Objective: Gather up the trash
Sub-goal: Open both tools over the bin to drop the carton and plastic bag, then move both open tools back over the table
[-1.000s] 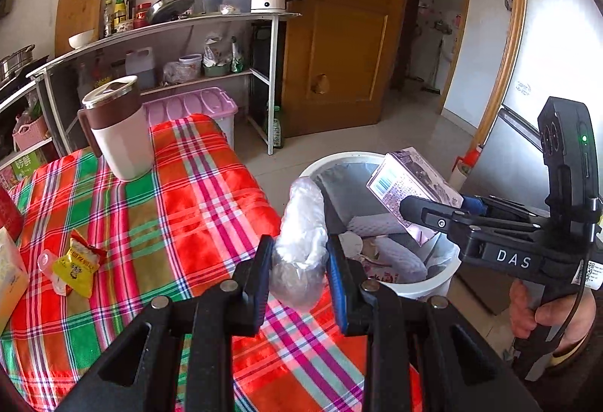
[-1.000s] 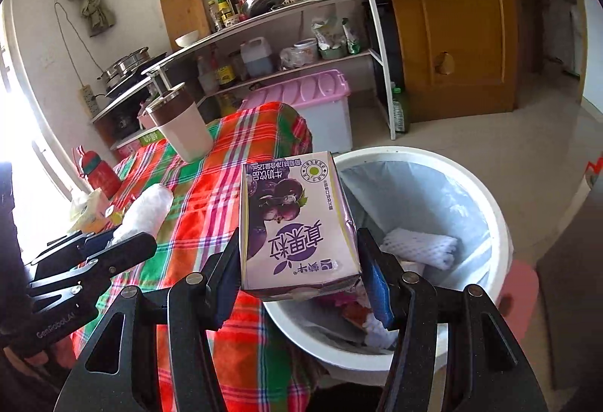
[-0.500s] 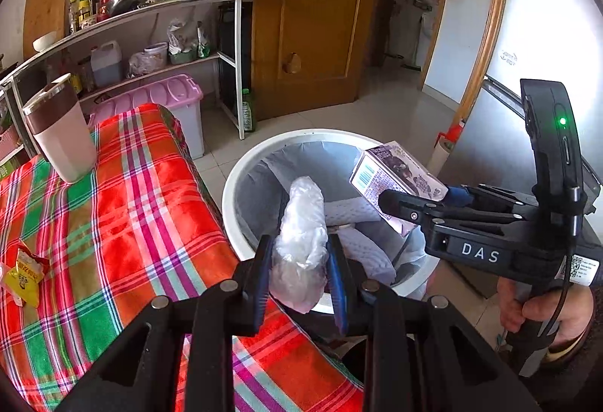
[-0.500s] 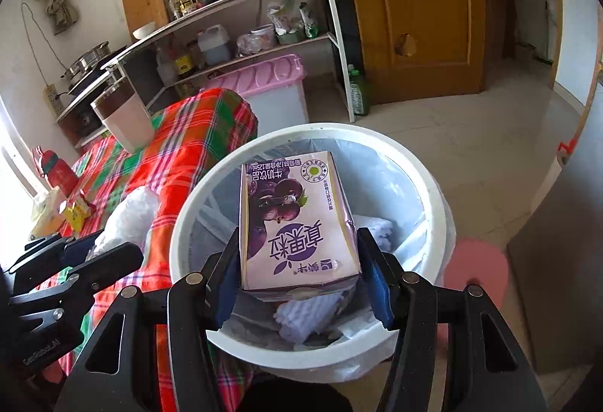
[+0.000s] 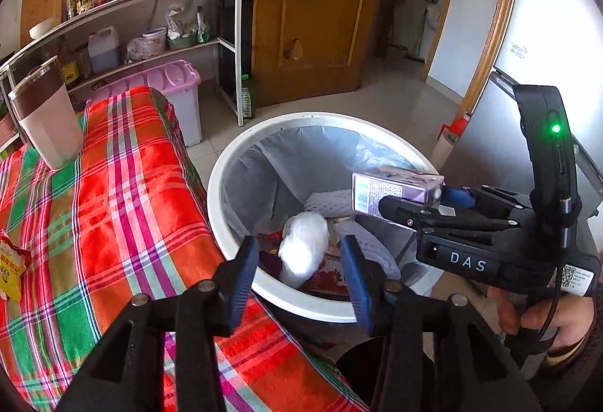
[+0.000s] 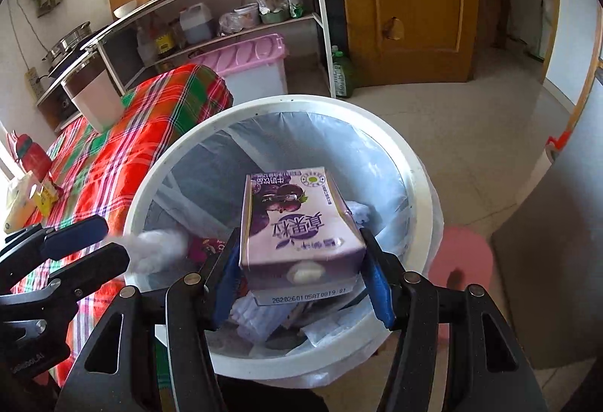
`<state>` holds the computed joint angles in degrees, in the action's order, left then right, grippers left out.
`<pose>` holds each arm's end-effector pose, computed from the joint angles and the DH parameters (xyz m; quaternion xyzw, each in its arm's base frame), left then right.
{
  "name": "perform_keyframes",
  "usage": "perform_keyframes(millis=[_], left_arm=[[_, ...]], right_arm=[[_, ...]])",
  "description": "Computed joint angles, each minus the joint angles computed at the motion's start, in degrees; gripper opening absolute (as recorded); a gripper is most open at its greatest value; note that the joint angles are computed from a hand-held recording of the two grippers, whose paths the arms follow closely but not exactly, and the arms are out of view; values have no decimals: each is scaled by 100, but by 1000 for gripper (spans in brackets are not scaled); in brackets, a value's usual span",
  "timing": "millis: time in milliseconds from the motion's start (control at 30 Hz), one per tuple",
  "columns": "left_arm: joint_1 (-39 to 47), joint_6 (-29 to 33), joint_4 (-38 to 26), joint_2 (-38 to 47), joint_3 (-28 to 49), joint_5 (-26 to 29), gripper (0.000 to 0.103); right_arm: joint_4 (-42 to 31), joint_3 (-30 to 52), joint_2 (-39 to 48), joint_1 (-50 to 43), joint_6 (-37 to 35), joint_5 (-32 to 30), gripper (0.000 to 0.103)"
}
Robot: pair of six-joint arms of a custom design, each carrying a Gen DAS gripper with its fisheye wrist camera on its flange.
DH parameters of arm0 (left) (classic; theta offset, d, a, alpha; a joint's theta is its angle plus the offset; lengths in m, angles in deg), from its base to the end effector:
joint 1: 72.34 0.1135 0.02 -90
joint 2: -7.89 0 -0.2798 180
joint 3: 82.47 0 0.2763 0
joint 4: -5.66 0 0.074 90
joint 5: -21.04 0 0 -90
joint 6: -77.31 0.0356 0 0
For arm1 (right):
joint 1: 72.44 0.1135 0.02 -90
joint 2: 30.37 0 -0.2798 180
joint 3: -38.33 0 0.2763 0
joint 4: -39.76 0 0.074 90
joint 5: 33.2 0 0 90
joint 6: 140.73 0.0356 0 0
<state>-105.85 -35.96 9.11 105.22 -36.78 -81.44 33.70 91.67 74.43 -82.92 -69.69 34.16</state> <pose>0.2541 -0.1590 0.0933 0.0442 0.9284 -0.0793 0.3603 0.3181 -0.0449 0.0778 -0.1243 0.9348 0.1126 0.3131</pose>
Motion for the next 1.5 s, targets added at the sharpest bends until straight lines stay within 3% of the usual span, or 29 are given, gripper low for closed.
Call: perform_keyframes(millis=[267, 733, 1067, 1500], left_arm=[[12, -79, 9, -228, -194, -92, 58], [186, -168, 39, -1229, -957, -274, 60], [390, -111, -207, -2272, -1518, -483, 62], [1319, 170, -916, -3896, -2314, -545, 64]], right_arm=[[47, -106, -110, 9, 75, -23, 59], [182, -593, -726, 316, 297, -55, 59], [245, -938, -1265, 726, 491, -174, 59], [650, -1253, -1579, 1830, 1018, -31, 60]])
